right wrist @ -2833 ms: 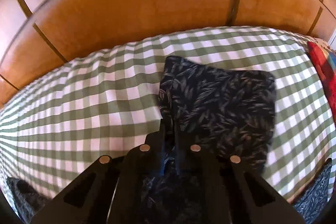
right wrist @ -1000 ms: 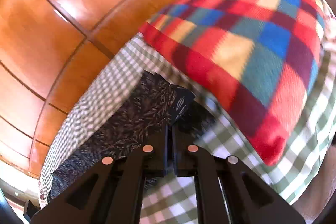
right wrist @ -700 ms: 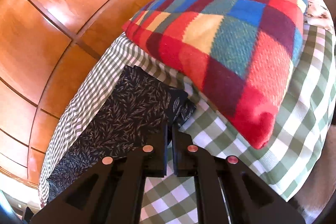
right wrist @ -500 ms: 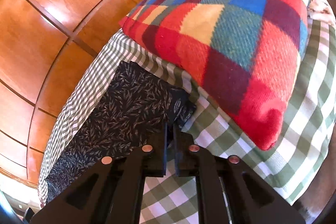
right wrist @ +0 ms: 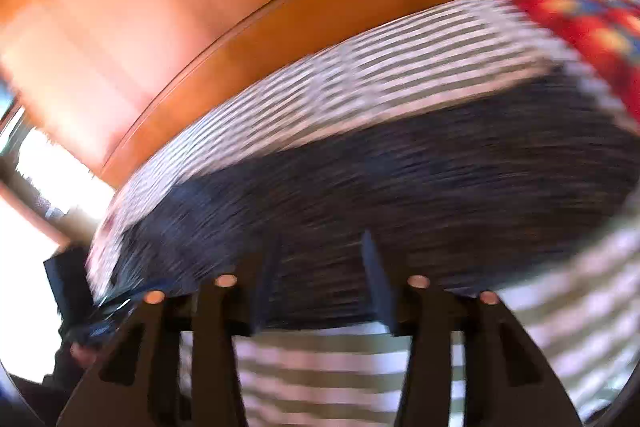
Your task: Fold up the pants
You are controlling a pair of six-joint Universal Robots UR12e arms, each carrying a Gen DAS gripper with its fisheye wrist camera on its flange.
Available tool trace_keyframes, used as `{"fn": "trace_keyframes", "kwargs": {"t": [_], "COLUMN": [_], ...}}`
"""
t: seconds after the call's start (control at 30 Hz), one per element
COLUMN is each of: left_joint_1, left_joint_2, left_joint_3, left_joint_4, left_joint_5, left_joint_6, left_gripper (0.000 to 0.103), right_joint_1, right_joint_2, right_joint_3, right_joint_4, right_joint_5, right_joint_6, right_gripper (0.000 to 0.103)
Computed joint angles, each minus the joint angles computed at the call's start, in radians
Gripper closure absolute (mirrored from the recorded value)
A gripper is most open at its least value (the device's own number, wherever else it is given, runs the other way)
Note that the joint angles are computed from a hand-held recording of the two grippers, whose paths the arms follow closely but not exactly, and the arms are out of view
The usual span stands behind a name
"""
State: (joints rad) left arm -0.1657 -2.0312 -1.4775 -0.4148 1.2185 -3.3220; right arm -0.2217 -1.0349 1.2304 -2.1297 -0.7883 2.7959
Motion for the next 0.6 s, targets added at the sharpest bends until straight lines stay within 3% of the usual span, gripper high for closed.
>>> {"fn": "trace_keyframes", "kwargs": {"t": [0.07, 0.17, 0.23, 0.33, 0.37, 0.43, 0.47, 0.53, 0.57, 0.6], "left_joint_1": [-0.015, -0.033, -0.035, -0.028, -0.023, -0.018, -0.015, -0.007, -0.005, -0.003], "left_joint_2": [0.001, -0.025, -0.042, -0.052, -0.053, -0.055, -0.056, -0.054, -0.052, -0.046], "left_joint_3": [0.003, 0.041, 0.056, 0.056, 0.056, 0.059, 0.059, 0.052, 0.047, 0.040], "left_joint_4": [0.000, -0.063, -0.103, -0.093, -0.090, -0.092, -0.095, -0.086, -0.076, -0.068], "left_joint_5": [0.023, 0.047, 0.033, 0.004, -0.014, -0.013, -0.010, -0.034, -0.044, -0.049], "left_joint_6": [0.059, 0.122, 0.142, 0.131, 0.122, 0.117, 0.116, 0.104, 0.101, 0.104], "left_gripper": [0.064, 0.064, 0.064, 0.064, 0.071, 0.093, 0.100, 0.101, 0.102, 0.102], "right_joint_1": [0.025, 0.047, 0.054, 0.060, 0.062, 0.065, 0.067, 0.064, 0.064, 0.064], "right_joint_2": [-0.012, -0.026, -0.030, -0.024, -0.024, -0.022, -0.019, -0.011, -0.002, 0.001], "right_joint_3": [-0.001, 0.001, 0.009, 0.011, 0.014, 0.030, 0.032, 0.032, 0.021, 0.015], "right_joint_4": [0.068, 0.127, 0.130, 0.145, 0.147, 0.108, 0.087, 0.058, 0.063, 0.065], "right_joint_5": [0.009, -0.036, -0.072, -0.131, -0.146, -0.179, -0.197, -0.202, -0.196, -0.195], "right_joint_6": [-0.138, -0.250, -0.272, -0.287, -0.290, -0.258, -0.234, -0.199, -0.195, -0.198], "right_gripper": [0.043, 0.043, 0.043, 0.042, 0.042, 0.051, 0.065, 0.085, 0.101, 0.103]}}
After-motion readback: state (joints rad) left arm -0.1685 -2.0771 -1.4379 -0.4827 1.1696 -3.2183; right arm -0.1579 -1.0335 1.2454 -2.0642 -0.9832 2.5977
